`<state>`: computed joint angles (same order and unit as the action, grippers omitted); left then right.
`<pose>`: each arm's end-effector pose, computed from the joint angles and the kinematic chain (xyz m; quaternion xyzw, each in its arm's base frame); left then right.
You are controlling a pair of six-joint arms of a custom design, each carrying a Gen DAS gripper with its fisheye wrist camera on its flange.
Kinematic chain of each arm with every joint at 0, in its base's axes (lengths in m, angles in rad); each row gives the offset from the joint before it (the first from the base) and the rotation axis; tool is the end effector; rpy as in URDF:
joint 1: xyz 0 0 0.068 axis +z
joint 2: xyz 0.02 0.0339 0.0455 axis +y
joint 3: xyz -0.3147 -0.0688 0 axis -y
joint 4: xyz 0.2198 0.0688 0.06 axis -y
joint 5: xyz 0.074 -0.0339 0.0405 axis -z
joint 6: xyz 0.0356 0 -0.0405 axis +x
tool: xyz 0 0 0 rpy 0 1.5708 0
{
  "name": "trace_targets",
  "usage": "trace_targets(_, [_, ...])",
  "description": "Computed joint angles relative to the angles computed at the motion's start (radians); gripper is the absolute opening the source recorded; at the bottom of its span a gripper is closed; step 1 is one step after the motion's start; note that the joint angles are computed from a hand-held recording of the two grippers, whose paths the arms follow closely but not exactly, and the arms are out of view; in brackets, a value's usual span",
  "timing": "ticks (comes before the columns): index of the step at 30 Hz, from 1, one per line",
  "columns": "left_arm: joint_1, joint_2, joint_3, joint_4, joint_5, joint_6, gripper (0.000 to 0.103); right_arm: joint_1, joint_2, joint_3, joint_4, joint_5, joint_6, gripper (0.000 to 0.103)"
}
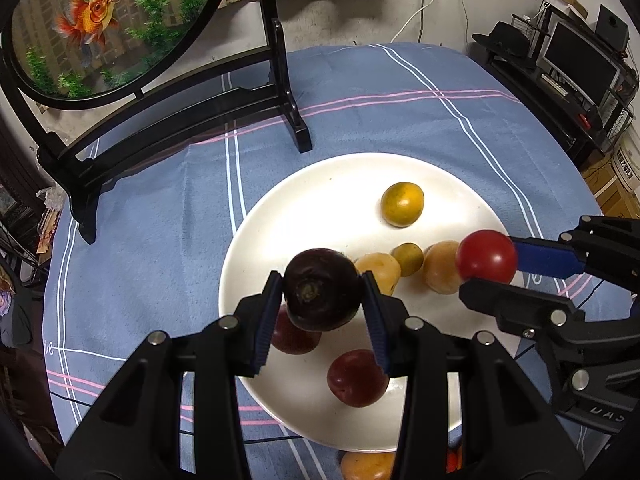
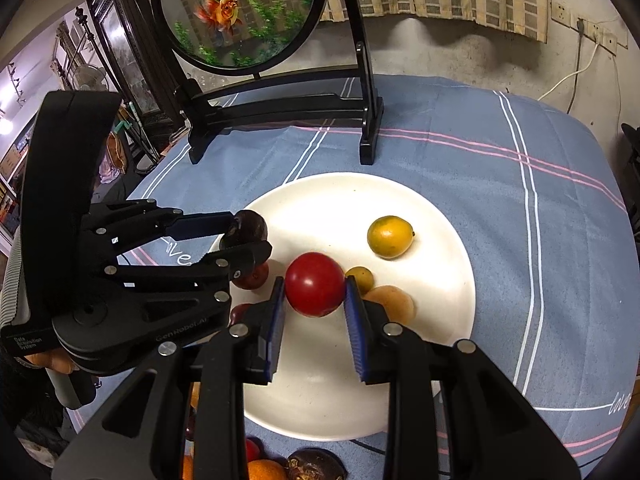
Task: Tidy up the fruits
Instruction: 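Carry the purple fruit and red plum onto the white plate and open both tools, then move both open tools back over the fruit cluster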
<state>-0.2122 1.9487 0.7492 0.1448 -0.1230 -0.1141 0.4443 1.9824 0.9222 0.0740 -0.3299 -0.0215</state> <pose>0.3193 -0.0643 0.1279 0.0317 0.9647 0.0173 0.2610 0.3247 0.1673 0.1497 -0.2640 0.9082 0.2134 0.2449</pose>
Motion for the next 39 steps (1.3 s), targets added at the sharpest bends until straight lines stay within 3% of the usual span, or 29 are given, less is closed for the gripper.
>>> trace_targets(10, [0.005, 0.03, 0.024, -0.005, -0.002, -0.003, 0.041, 0.004, 0.034, 0.039, -0.04, -0.007, -0.016, 0.03])
trace_targets(13, [-0.002, 0.04, 0.034, -0.002, -0.026, -0.004, 0.056, 0.028, 0.048, 0.058, -0.055, 0.055, -0.02, 0.032])
trace_targets(17, [-0.001, 0.035, 0.035, 0.002, -0.042, -0.003, 0.065, 0.019, 0.045, 0.065, -0.058, 0.062, -0.01, 0.037])
trace_targets(31, [-0.03, -0.079, -0.026, -0.016, -0.054, -0.017, 0.065, -0.007, -0.087, -0.048, -0.038, 0.039, 0.001, 0.037])
trace_targets(32, [-0.033, -0.09, -0.032, -0.016, -0.057, -0.018, 0.065, -0.002, -0.101, -0.062, -0.037, 0.042, -0.001, 0.039])
trace_targets(35, [-0.049, -0.138, -0.061, -0.026, -0.075, -0.027, 0.066, 0.018, -0.156, -0.117, -0.008, 0.054, 0.01, 0.058])
trace_targets(39, [-0.063, -0.206, -0.098, -0.045, -0.083, -0.041, 0.066, 0.049, -0.225, -0.176, 0.002, 0.078, 0.008, 0.058])
